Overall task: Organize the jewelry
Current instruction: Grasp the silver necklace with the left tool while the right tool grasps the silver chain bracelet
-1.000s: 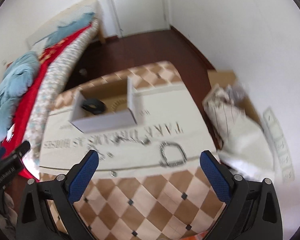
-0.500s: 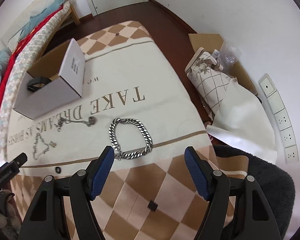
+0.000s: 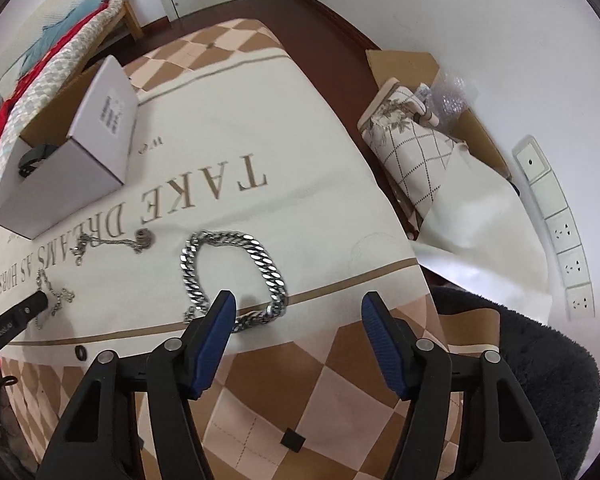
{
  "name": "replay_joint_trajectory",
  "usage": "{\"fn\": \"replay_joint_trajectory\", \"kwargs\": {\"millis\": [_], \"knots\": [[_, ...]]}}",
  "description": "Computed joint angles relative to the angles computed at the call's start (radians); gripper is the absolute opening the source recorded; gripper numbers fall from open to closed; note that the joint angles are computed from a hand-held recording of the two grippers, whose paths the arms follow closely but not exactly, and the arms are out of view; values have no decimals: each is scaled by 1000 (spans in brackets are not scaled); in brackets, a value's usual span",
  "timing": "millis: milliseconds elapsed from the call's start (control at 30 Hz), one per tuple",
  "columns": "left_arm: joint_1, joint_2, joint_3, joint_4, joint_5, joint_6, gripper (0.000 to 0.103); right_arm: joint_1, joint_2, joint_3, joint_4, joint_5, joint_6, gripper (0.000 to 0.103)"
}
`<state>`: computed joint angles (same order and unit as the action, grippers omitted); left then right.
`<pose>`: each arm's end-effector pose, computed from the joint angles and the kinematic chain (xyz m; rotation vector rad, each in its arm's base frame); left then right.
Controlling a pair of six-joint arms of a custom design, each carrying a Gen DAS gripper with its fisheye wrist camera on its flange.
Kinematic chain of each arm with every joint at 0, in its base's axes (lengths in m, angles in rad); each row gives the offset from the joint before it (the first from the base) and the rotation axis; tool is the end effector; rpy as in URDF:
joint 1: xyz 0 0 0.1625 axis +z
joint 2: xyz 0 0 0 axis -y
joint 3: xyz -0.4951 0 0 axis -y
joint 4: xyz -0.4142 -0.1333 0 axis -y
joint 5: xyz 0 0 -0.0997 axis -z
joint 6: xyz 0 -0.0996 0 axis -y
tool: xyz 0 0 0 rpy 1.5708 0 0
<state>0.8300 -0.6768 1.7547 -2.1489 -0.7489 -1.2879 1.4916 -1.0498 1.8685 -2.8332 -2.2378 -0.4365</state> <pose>-0.2777 -0.6092 0.0004 -0.3669 2.2342 -0.5293 0.0198 -0.6567 0.2616 0.2393 -2.3693 0.3081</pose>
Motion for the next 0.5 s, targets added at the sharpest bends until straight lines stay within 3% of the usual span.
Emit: {"fn": "replay_joint_trajectory", "kwargs": {"millis": [33,67,167,200,500], "knots": [[-2,3,-4,3,2,12,18,-3,1,3,-16,10,-7,57],[-4,9,-12,5,1,33,4,-3,3,3,-25,7,-15,53],[-4,11,-19,11,-5,51,4,-1,5,11,-61,12,-44,27],[-2,7,-15,-1,-13,55,4,-1,5,11,-61,17,-48,10],[-30,-54,51,-65,-31,25,3,-2,-60,21,44,169,6,4]]}}
